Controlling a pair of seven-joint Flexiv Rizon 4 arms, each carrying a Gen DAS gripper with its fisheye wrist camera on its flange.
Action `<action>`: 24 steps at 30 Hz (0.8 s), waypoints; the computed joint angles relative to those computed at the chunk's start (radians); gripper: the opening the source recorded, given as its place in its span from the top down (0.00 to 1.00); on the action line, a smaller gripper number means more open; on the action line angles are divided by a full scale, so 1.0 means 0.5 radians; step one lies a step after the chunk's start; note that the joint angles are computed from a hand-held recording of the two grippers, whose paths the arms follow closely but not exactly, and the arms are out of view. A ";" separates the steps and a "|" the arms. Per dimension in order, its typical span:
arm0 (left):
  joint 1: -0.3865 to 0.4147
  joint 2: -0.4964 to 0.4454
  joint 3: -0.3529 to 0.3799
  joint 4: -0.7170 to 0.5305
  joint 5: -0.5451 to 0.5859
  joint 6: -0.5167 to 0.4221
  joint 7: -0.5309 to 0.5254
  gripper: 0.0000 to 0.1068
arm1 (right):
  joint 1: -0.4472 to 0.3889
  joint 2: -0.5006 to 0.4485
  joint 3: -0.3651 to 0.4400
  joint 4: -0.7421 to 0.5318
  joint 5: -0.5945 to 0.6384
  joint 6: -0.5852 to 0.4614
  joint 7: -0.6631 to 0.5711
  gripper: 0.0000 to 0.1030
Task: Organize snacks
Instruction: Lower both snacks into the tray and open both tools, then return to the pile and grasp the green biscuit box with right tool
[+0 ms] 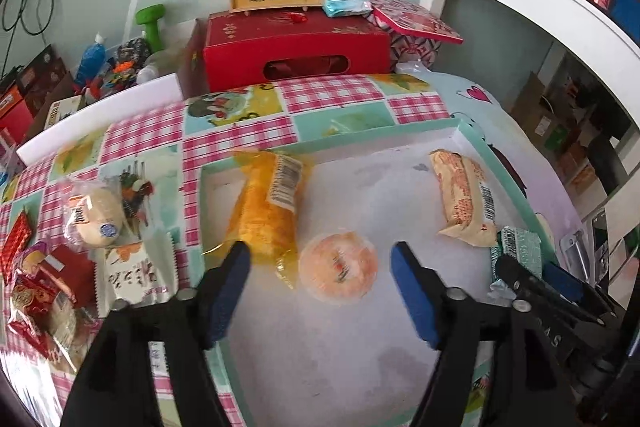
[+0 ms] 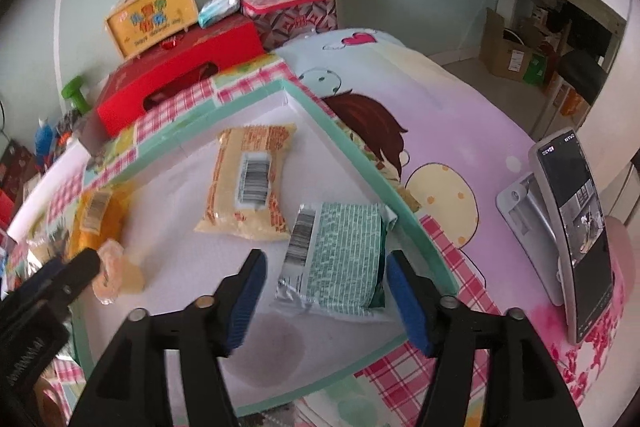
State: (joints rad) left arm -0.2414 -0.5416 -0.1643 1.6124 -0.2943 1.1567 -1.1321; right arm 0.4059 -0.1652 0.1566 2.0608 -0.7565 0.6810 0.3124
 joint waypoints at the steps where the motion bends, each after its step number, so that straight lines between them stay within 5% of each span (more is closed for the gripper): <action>1: -0.014 0.002 0.028 0.000 0.019 0.010 -0.032 0.17 | 0.002 -0.006 0.004 -0.010 0.015 -0.009 -0.029 0.19; 4: -0.069 -0.004 0.139 -0.004 0.129 0.081 -0.158 0.11 | 0.003 -0.011 -0.001 -0.009 -0.013 0.027 -0.037 0.01; 7: -0.117 -0.028 0.250 -0.059 0.260 0.030 -0.307 0.11 | 0.012 -0.022 -0.003 -0.022 -0.031 0.019 -0.044 0.00; 17: -0.053 -0.011 0.280 -0.058 0.391 -0.016 -0.504 0.11 | 0.047 -0.029 -0.003 -0.076 -0.066 -0.035 -0.029 0.00; 24: -0.001 0.046 0.324 -0.014 0.452 -0.030 -0.577 0.11 | 0.074 -0.091 -0.019 -0.139 -0.224 0.145 0.022 0.00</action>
State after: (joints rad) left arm -0.2419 -0.5185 -0.0024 1.6053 -0.0682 1.1419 -1.4207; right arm 0.4426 -0.2109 0.1470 1.9914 -0.8687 0.7534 0.3235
